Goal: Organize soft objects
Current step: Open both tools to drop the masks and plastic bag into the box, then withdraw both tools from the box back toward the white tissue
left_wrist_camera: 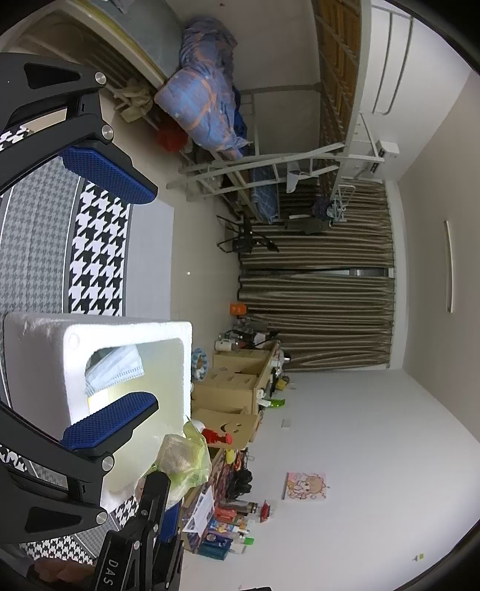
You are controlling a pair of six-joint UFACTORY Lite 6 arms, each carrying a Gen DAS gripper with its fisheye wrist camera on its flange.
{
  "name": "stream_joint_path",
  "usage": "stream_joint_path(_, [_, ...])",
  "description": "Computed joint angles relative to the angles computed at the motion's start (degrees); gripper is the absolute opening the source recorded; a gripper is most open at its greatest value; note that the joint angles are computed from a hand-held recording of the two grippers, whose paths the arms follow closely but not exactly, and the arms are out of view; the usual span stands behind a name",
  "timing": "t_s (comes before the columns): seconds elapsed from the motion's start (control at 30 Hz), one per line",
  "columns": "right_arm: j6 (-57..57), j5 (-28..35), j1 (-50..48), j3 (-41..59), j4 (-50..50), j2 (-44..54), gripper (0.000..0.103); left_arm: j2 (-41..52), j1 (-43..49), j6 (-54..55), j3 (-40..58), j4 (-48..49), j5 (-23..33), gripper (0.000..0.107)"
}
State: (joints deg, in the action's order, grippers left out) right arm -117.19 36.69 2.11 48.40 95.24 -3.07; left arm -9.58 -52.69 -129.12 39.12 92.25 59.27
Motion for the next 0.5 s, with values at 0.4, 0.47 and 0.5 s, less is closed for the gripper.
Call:
stream_joint_path(0.4, [-1.6, 0.2, -0.1, -0.7, 0.9, -0.3, 0.072, -1.6, 0.6, -1.9, -2.3, 0.9, -1.6, 0.102])
stream_joint_path(0.47, [-1.8, 0.5, -0.3, -0.9, 1.0, -0.4, 0.074, -1.6, 0.5, -1.6, -2.2, 0.9, -1.8, 0.102])
stream_joint_path(0.5, [-1.7, 0.9, -0.6, -1.0, 1.0, -0.4, 0.076, -1.6, 0.4, -1.7, -2.4, 1.0, -1.8, 0.102])
